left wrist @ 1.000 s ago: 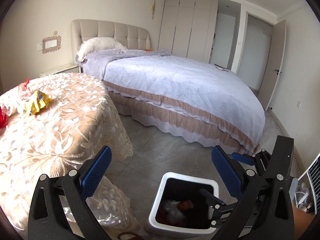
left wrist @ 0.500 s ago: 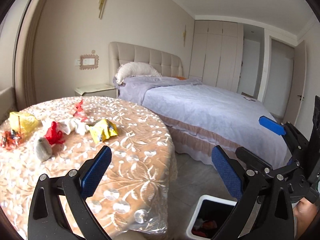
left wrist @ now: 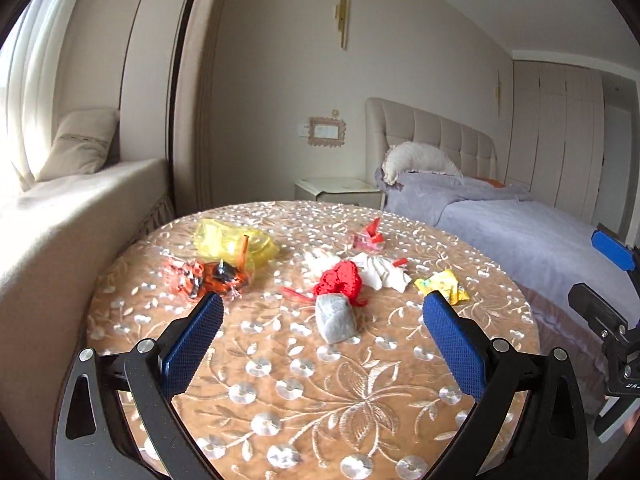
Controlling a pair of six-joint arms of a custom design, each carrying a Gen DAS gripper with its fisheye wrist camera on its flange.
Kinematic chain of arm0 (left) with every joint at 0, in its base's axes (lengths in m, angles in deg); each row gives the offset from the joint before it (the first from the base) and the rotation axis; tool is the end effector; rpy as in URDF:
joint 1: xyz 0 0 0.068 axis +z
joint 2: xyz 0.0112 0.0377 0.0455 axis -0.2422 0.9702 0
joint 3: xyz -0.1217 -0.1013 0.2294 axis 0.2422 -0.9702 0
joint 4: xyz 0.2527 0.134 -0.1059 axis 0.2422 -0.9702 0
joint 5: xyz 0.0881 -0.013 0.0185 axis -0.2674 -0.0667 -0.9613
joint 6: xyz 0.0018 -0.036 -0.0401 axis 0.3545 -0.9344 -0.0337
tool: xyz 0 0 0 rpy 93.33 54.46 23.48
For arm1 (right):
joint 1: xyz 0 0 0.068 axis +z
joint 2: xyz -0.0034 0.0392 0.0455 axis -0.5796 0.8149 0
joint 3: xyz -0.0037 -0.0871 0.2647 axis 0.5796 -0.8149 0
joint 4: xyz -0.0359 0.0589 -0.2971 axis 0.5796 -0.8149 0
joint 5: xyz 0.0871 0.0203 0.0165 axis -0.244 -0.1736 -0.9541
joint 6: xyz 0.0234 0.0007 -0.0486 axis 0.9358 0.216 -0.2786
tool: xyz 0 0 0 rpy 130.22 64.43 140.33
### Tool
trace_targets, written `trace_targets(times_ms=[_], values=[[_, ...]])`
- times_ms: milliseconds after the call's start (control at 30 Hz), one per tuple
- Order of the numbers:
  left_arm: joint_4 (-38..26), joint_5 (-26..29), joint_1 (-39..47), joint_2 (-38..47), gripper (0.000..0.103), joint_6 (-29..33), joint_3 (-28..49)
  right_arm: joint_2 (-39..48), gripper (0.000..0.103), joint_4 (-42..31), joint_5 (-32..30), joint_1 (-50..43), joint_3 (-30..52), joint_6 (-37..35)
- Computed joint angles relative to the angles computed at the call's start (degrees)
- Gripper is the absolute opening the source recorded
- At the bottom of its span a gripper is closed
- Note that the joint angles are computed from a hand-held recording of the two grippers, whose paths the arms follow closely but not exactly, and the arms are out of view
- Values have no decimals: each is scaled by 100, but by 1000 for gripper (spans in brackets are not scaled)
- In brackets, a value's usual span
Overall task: Collect trash
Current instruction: 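Move both open tools back over the table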
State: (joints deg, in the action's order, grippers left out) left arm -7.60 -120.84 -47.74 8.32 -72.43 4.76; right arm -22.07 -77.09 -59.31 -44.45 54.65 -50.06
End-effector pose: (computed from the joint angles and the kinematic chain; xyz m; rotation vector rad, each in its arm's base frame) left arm 0.2396 -0.1337 0.1916 -0.1858 1.9306 0.0446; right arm 0.2586 -0.0190 0.2440 -0.6589 1.6967 0.2208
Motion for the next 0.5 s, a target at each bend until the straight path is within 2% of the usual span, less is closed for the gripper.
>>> trace_targets(times_ms=[100, 233, 300, 500], values=[[-148, 163, 515, -197, 98, 157, -61, 274, 99, 81, 424, 692, 195, 90], [-384, 922, 1447, -215, 98, 262, 25, 738, 99, 113, 795, 1410, 522, 119], [-299, 1303, 1904, -168, 98, 247, 27, 987, 99, 86, 931, 1719, 707, 124], [-104, 1899, 2808, 407, 98, 389, 314, 1826, 99, 200, 1356, 2450, 1278, 170]])
